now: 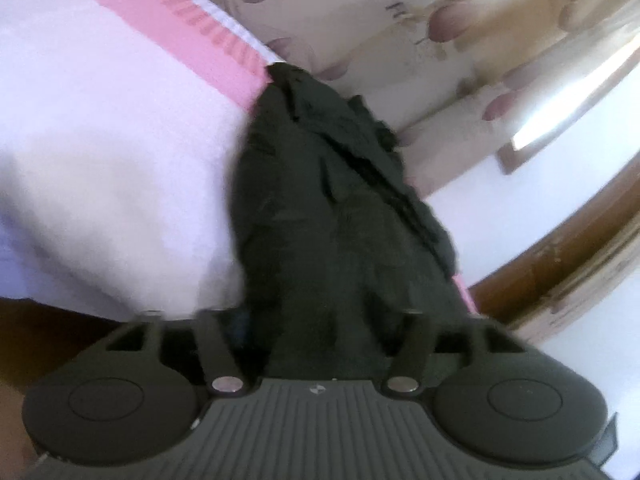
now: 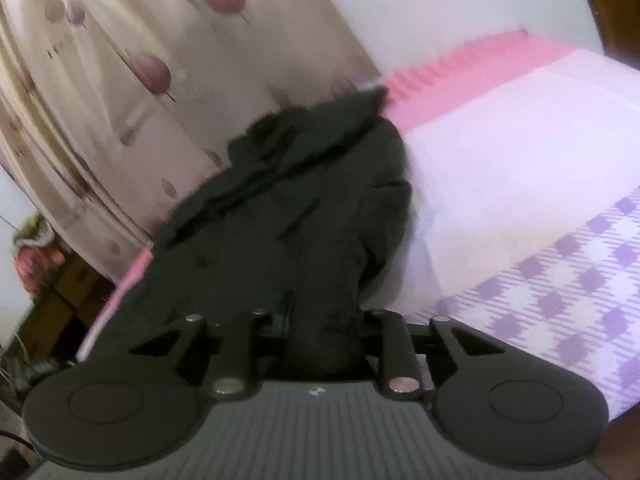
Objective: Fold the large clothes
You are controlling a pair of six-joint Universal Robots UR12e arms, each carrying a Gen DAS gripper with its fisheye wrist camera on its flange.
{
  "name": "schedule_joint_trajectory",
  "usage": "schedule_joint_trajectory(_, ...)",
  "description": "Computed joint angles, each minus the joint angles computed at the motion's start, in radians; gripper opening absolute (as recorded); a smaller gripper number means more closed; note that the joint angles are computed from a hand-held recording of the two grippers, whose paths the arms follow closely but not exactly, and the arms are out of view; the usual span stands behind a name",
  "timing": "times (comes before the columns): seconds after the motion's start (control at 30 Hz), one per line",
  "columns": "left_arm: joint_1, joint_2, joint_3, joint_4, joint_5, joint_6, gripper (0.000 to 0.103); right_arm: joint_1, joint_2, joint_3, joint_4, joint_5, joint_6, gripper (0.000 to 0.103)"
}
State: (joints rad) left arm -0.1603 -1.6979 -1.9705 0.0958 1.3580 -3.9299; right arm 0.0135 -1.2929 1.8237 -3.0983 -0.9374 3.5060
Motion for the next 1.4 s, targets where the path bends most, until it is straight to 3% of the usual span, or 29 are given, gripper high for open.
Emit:
schedule_joint_trajectory(0.03,0.0,-0.005,0.006,0.002,-0.009,0.008,0.077,-0.003,0.001,0.0,0.008,0.011,0.012,0.035)
schedule_joint_trajectory(0.13,-0.012,-0.016,0.033,-0.038,0.001,0.07,0.081,0.001,0.026,-0.009,-0.049,0.044,0.061,0.068)
schedule_joint_trajectory(0.2,-0.023,-0.015,0.048,-0.081,0.023,0.121,0.079,0.011,0.04,-0.026,-0.046,0.048,0.054,0.067)
schedule_joint_trajectory(0.23,-0.026,-0.012,0.048,-0.092,0.032,0.146,0.067,0.018,0.045,-0.035,-0.039,0.04,0.043,0.063)
schedule_joint_trajectory(0.27,-0.03,-0.007,0.046,-0.101,0.053,0.169,0.025,0.022,0.051,-0.04,-0.04,0.04,0.042,0.055)
schedule_joint_trajectory(0.3,-0.025,-0.002,0.038,-0.099,0.045,0.182,0.01,0.027,0.052,-0.046,-0.011,0.027,0.034,0.031)
schedule_joint_trajectory(0.37,-0.02,-0.001,0.019,-0.042,0.037,0.124,0.011,0.025,0.051,-0.043,-0.017,0.033,0.052,0.026)
schedule_joint_trajectory(0.6,-0.03,-0.005,0.001,0.055,0.0,0.131,0.011,-0.009,0.039,0.006,-0.137,0.105,0.199,0.018)
schedule_joint_trajectory(0.73,-0.024,0.004,-0.007,0.032,-0.01,0.144,0.015,-0.015,0.029,0.018,-0.098,0.119,0.168,0.019)
schedule_joint_trajectory(0.8,-0.028,0.008,0.001,-0.009,0.007,0.181,0.024,-0.019,0.032,0.022,-0.109,0.133,0.191,0.021)
schedule_joint_trajectory(0.87,-0.021,0.004,0.003,-0.013,-0.021,0.159,0.065,-0.018,0.031,0.021,-0.104,0.121,0.205,0.027)
schedule_joint_trajectory(0.93,-0.021,-0.007,0.008,0.007,-0.032,0.133,0.077,-0.019,0.038,0.02,-0.125,0.135,0.233,0.037)
schedule_joint_trajectory(1.0,-0.023,-0.016,0.016,-0.003,-0.047,0.14,0.075,-0.02,0.04,0.023,-0.14,0.142,0.244,0.04)
schedule_joint_trajectory(1.03,-0.03,-0.02,0.021,-0.008,-0.036,0.155,0.069,-0.017,0.038,0.022,-0.131,0.134,0.232,0.04)
schedule_joint_trajectory(1.1,-0.041,-0.024,0.029,-0.022,-0.006,0.185,0.034,-0.012,0.034,0.02,-0.118,0.121,0.201,0.038)
schedule_joint_trajectory(1.13,-0.043,-0.024,0.029,-0.027,0.002,0.192,0.015,-0.009,0.03,0.02,-0.105,0.106,0.182,0.027)
schedule_joint_trajectory(1.2,-0.037,-0.026,0.014,0.021,-0.006,0.167,0.015,-0.006,0.025,0.023,-0.097,0.087,0.174,0.021)
schedule_joint_trajectory(1.3,-0.03,-0.018,-0.008,0.082,-0.027,0.121,0.014,-0.016,0.022,0.038,-0.145,0.116,0.226,0.019)
schedule_joint_trajectory(1.4,-0.029,0.002,-0.02,0.092,-0.034,0.137,0.014,-0.028,0.013,0.057,-0.206,0.164,0.273,0.019)
